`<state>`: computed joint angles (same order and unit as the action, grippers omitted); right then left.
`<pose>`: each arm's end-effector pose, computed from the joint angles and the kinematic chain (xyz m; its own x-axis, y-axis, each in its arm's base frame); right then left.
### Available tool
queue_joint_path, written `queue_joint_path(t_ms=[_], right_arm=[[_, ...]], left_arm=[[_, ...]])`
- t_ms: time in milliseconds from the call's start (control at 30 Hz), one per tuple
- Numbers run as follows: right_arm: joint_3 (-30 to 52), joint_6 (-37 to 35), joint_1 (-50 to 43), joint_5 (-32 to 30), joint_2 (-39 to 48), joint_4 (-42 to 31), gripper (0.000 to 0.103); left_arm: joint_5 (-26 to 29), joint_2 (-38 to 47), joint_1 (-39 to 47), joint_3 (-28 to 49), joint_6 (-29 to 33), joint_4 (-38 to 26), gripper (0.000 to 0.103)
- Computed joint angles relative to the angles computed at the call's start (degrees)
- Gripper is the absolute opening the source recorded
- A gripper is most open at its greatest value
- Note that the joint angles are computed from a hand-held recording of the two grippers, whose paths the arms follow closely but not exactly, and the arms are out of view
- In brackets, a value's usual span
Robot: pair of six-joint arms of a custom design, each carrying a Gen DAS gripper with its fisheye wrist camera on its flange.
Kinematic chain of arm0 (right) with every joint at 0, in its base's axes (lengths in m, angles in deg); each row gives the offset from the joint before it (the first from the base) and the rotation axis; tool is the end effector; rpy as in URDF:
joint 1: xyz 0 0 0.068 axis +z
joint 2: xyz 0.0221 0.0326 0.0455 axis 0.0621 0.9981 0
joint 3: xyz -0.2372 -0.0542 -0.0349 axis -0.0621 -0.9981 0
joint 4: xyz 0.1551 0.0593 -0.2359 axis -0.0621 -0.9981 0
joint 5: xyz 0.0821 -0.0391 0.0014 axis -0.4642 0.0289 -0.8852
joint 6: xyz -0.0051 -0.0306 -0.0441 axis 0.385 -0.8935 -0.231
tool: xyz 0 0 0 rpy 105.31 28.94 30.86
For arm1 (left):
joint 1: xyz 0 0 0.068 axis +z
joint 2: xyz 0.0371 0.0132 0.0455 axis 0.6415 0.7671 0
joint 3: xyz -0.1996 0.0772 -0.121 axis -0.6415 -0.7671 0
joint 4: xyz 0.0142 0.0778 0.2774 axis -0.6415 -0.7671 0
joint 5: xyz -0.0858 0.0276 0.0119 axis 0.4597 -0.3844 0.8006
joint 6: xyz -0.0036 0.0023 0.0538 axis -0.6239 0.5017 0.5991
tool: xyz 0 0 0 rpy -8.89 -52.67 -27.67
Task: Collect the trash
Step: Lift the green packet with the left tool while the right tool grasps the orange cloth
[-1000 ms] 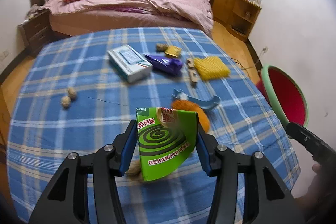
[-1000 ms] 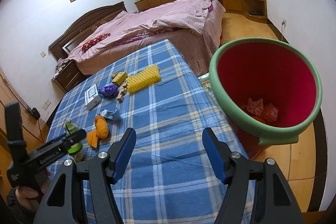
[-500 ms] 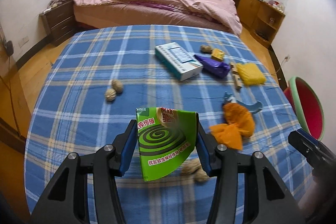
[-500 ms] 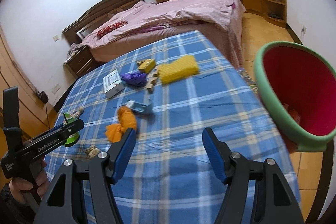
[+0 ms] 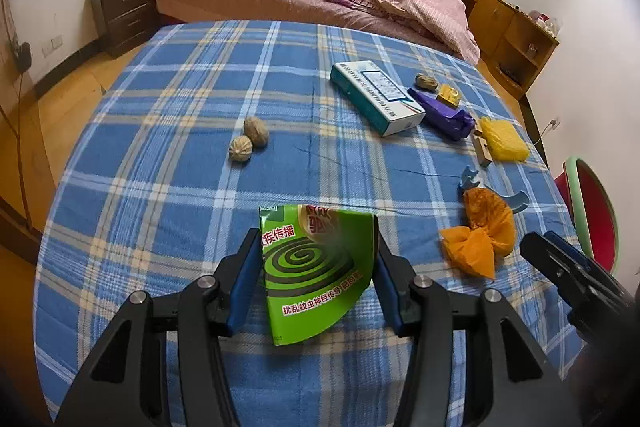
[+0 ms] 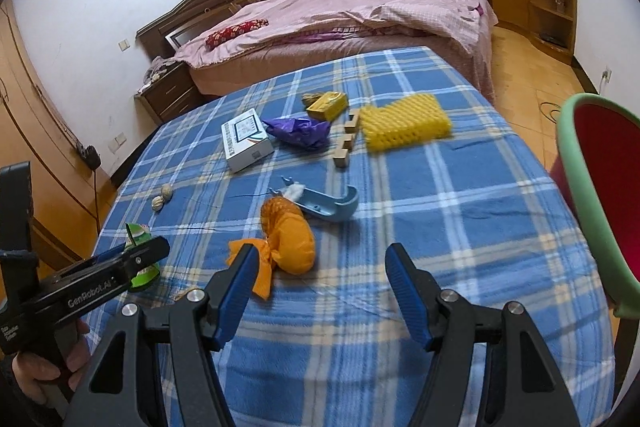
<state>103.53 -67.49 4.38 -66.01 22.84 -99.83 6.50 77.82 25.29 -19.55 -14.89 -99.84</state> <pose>0.1234 0.0054 0.2030 -0.7216 0.2839 -0.6314 0.1362 0.9525 0.2726 0.1956 -0.0557 0.2007 -0.8186 0.0796 -0.5689 0.2182 0.9592 -0.1799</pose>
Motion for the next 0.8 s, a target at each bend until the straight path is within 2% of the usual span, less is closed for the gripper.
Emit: queue_joint_path(t_ms=[100,167,433,667,800], right_arm=[[-0.16,0.67,1.66,1.12,2.14,2.08,0.065],[-0.19,0.79,2.51,1.54,3.78,3.31,0.058],[-0.76,1.85,5.5,2.63,8.35,6.49,0.042],[-1.43,1.37,5.92,2.11,7.8,6.84,0.026],[-1.62,1.02,5.88,1.9,6.17,6.06,0.022]], left_arm=[[0.99,0.42,1.02,-0.16,0.35,0.25,0.054],[1.7,0.46,1.7,-0.28,0.59,0.25,0.054],[2.97,1.21,2.97,-0.68,1.19,0.8,0.054],[2.96,1.25,2.94,-0.71,1.18,0.9,0.054],[2.9,1.08,2.83,-0.58,1.06,0.89,0.054]])
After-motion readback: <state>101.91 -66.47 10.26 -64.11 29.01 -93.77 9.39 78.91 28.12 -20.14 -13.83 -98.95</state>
